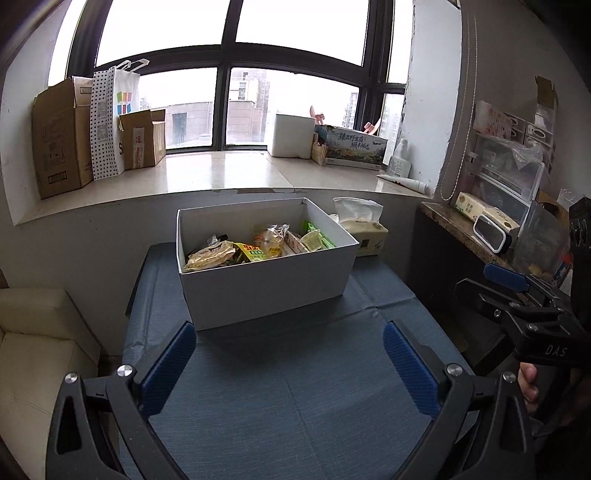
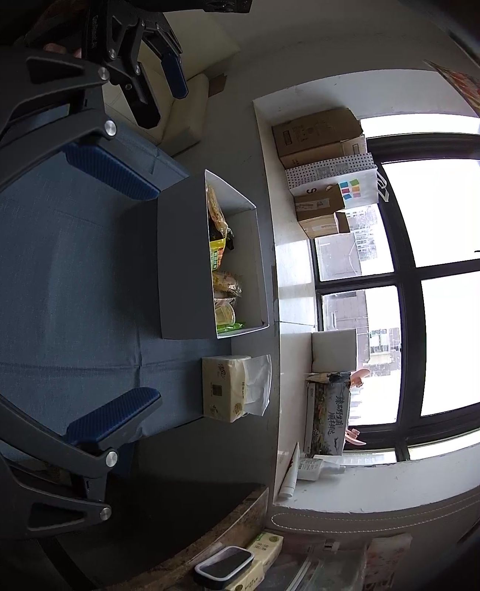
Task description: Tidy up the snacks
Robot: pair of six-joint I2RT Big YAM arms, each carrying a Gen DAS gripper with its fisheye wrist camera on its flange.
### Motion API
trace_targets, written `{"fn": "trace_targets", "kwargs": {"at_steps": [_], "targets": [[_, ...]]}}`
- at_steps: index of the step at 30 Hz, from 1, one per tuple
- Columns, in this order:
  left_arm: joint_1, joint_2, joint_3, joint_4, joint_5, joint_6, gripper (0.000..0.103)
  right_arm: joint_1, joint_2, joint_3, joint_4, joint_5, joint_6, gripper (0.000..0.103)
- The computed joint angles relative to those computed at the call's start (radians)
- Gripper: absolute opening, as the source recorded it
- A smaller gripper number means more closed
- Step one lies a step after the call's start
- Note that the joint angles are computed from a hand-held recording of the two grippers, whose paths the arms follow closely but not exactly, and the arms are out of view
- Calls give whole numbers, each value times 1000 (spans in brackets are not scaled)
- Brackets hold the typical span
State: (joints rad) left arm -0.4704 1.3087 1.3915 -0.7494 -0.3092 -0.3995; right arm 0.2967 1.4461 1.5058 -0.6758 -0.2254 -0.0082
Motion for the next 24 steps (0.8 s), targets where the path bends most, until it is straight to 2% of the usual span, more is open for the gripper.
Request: {"fn": "trace_targets", "kwargs": {"at_steps": [24], "targets": [[1,2,-6,2,20,4,103,3,1,4,-19,-11,-9,103]]}}
